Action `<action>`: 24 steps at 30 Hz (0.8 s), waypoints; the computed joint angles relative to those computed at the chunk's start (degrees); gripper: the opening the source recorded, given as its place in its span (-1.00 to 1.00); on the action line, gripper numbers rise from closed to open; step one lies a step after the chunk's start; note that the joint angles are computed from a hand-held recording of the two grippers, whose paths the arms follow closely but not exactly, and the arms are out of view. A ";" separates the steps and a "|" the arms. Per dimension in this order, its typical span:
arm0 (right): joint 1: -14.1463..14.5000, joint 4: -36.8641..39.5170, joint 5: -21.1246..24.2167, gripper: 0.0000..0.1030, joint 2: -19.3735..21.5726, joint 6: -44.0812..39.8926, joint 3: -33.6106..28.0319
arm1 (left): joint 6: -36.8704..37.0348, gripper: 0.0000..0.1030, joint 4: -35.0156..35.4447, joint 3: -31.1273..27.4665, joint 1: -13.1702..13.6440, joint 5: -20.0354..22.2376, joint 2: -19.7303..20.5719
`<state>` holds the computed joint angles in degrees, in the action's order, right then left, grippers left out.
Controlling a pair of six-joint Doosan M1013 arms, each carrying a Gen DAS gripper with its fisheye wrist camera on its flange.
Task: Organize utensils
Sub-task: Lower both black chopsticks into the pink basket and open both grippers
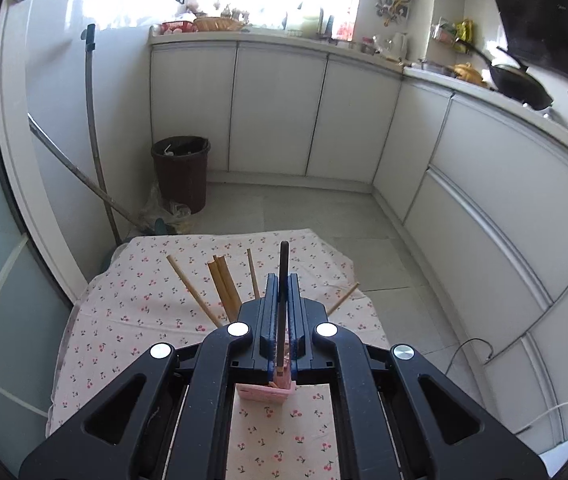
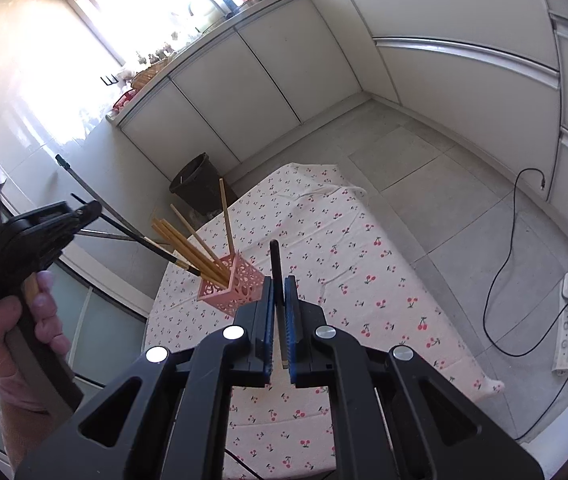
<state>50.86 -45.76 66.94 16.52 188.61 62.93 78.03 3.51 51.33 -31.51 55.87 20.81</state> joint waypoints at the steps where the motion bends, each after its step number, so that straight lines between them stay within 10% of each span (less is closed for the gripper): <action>1: -0.14 0.03 0.08 -0.90 -0.05 -0.30 -0.09 | -0.49 -0.90 0.61 -0.53 -0.12 0.58 0.58; 10: -0.57 -1.16 0.84 -0.89 0.44 -2.69 -2.79 | -3.21 -0.62 -2.01 6.47 2.56 -5.35 -4.20; 24: -3.43 -1.17 8.29 -0.89 13.28 -20.22 -28.00 | -5.57 -0.50 -9.84 21.65 9.44 2.94 -8.31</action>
<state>47.43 -46.93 75.23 29.80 168.39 34.92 72.46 -6.33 72.99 -22.07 58.82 12.51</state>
